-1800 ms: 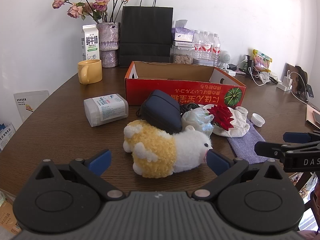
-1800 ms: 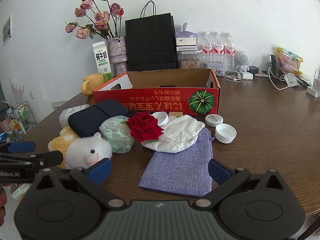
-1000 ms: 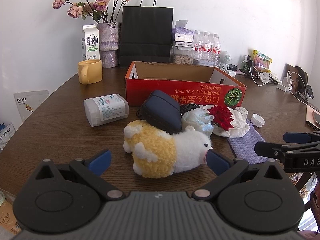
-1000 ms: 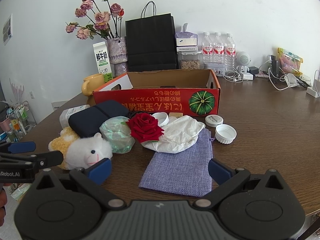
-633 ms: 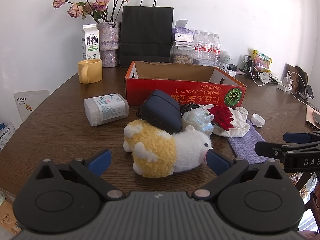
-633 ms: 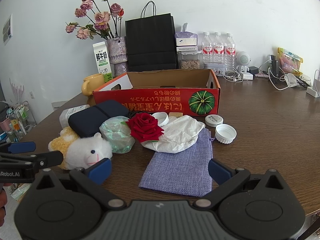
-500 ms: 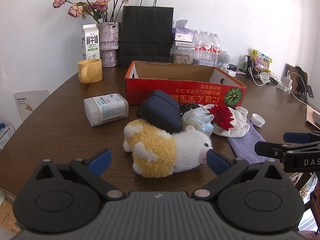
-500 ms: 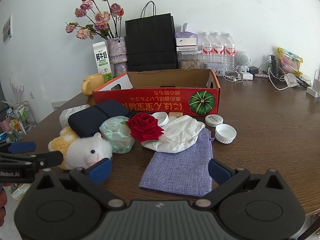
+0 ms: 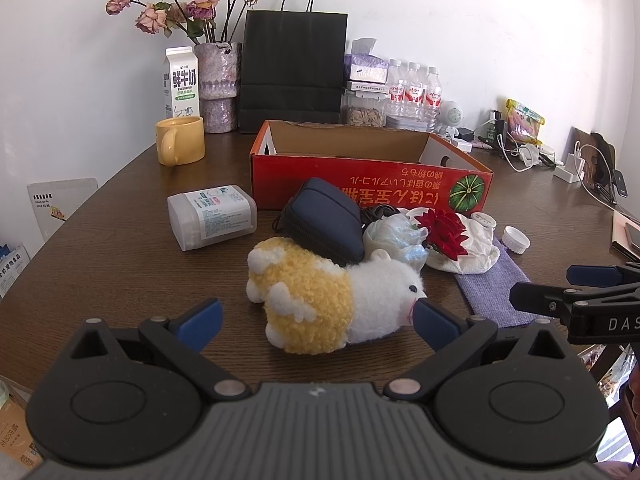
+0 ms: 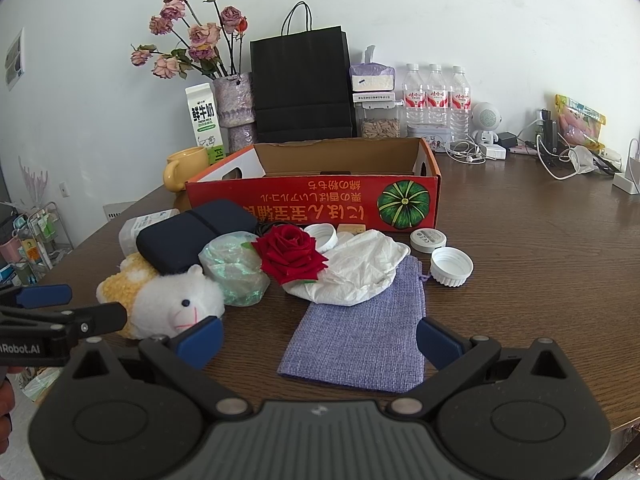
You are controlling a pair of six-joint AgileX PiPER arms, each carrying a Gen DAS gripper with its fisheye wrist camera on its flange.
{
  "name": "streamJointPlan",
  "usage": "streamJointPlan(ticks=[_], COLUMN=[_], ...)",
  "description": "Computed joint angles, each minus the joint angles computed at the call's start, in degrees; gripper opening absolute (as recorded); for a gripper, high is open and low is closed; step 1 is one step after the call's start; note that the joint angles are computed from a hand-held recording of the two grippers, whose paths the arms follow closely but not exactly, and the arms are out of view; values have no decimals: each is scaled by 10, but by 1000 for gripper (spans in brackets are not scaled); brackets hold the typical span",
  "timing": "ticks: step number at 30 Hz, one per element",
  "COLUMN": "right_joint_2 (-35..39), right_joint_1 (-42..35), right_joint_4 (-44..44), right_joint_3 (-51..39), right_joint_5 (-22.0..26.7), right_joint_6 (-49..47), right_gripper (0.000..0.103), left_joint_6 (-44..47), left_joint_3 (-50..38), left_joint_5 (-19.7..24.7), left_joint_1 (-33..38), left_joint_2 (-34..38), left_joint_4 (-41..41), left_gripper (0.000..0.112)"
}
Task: Organize objects
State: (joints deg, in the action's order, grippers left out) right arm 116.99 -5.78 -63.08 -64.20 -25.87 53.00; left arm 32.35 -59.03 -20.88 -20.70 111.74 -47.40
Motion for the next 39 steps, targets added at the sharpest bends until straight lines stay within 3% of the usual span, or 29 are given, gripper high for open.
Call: streamJointPlan(ticks=[15,25,31,34,39], right_joint_2=[5,53,87,102,123], right_joint_1=[0,17,27,30,33], right_joint_4=[-8,-30,-76,-98,-129], right_joint_3=[-5,-68,-116,-138,-168], right_joint_5=[4,56,82,92,107], right_joint_6=[8,33,82,106,138], right_gripper=[103,103,103,103,103], left_joint_6=[-6,20,107,206,295], left_joint_3=[-1,-49,-97,-131,-169], left_joint_5=[4,29,50,62,74], left_joint_1=[1,14,25,31,40], left_joint_2=[4,31,53,68,89], left_joint_4=[5,-19,-116,-225,-328], left_gripper=[103,103,103,103,103])
